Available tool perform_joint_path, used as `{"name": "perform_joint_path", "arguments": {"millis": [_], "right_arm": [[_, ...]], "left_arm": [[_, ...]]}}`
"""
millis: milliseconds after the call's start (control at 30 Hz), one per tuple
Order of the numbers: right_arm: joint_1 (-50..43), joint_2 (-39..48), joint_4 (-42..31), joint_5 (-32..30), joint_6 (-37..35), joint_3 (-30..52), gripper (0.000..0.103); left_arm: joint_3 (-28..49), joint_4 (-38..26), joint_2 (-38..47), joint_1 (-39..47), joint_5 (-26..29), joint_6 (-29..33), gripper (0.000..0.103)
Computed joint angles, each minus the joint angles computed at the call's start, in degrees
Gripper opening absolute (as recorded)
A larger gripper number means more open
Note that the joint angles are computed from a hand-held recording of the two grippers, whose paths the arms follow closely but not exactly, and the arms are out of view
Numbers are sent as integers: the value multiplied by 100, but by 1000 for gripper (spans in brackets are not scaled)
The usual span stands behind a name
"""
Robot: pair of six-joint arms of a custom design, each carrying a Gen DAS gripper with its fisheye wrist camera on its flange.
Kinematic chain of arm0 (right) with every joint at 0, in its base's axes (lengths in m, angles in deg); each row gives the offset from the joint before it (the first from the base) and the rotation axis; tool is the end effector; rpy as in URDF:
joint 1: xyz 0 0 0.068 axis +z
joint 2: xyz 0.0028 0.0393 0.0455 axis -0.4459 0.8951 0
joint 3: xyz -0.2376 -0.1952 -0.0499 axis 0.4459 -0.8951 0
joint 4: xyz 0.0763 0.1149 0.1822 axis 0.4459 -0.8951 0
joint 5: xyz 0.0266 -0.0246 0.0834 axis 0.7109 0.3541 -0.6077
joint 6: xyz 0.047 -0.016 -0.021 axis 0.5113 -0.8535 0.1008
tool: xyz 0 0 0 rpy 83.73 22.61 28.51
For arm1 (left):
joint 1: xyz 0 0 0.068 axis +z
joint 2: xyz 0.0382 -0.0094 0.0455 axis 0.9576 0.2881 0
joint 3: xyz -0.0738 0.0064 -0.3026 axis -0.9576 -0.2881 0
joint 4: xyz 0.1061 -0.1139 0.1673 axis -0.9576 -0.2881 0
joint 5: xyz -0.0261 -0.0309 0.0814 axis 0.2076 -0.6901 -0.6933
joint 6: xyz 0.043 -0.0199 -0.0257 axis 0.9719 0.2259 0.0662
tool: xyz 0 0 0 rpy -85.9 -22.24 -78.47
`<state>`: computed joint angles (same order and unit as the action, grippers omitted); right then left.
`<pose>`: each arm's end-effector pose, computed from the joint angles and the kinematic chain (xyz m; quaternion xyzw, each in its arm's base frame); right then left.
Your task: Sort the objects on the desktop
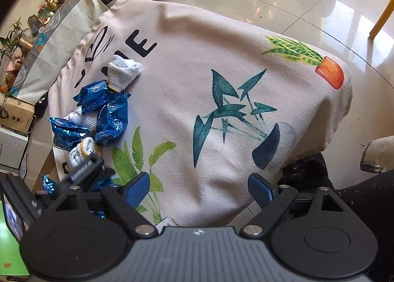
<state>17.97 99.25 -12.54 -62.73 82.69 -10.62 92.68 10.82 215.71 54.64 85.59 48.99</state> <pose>0.1417 0.1222 0.1421 0.4610 0.8536 0.1076 0.2176 0.3101 -0.1051 0.0348 0.0127 0.9782 -0.0708 0.1947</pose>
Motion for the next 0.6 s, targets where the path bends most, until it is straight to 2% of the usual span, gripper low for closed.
{"name": "perform_joint_path", "arguments": {"millis": [200,367,500,600], "right_arm": [[-7,149,100,-32,-116,18,87],[-14,341,377,-92,-334,-26,87],[-21,469,749,-171,-603,-135,87],[-16,565,793,-141,-815,-80,87]], "left_arm": [[-96,-240,-67,48,-13,389,103],[-69,-598,-62,-4,-332,751,103],[42,-957,-85,63,-341,846,103],[78,-1217,-234,142,-134,943,103]]}}
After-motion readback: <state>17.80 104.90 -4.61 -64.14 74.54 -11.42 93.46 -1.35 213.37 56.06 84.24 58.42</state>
